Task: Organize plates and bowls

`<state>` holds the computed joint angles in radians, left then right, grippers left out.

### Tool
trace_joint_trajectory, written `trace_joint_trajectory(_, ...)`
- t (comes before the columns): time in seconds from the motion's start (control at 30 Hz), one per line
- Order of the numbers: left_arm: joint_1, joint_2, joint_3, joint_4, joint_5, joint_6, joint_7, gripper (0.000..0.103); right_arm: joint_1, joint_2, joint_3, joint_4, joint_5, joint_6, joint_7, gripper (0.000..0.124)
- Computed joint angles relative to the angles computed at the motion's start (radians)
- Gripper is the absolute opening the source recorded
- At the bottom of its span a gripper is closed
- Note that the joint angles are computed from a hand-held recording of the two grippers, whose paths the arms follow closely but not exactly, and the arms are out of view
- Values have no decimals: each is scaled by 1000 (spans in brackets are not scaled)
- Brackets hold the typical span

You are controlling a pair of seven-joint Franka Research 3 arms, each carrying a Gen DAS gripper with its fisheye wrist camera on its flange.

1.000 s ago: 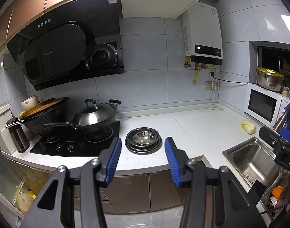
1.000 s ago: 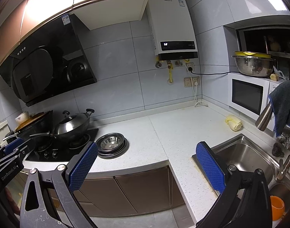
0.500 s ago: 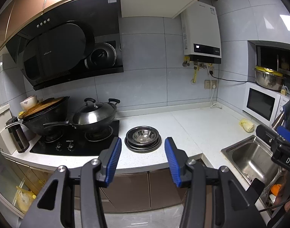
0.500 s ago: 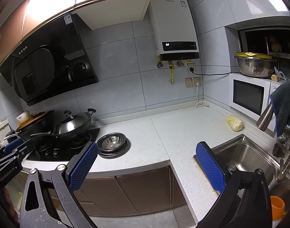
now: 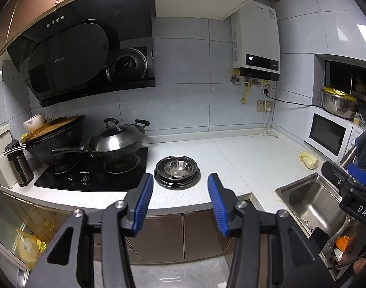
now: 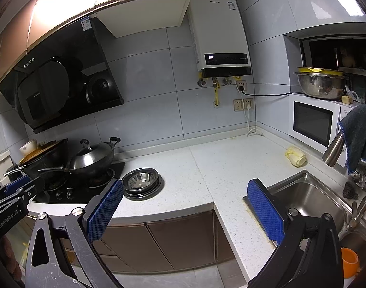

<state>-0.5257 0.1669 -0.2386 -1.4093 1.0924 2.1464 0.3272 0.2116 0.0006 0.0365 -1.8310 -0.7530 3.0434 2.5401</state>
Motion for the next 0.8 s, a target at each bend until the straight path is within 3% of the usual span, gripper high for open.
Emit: trace_joint_trajectory(0.8, -4, 10, 7, 12, 6, 1, 8, 45, 13, 13, -8, 14, 12, -27, -13, 102)
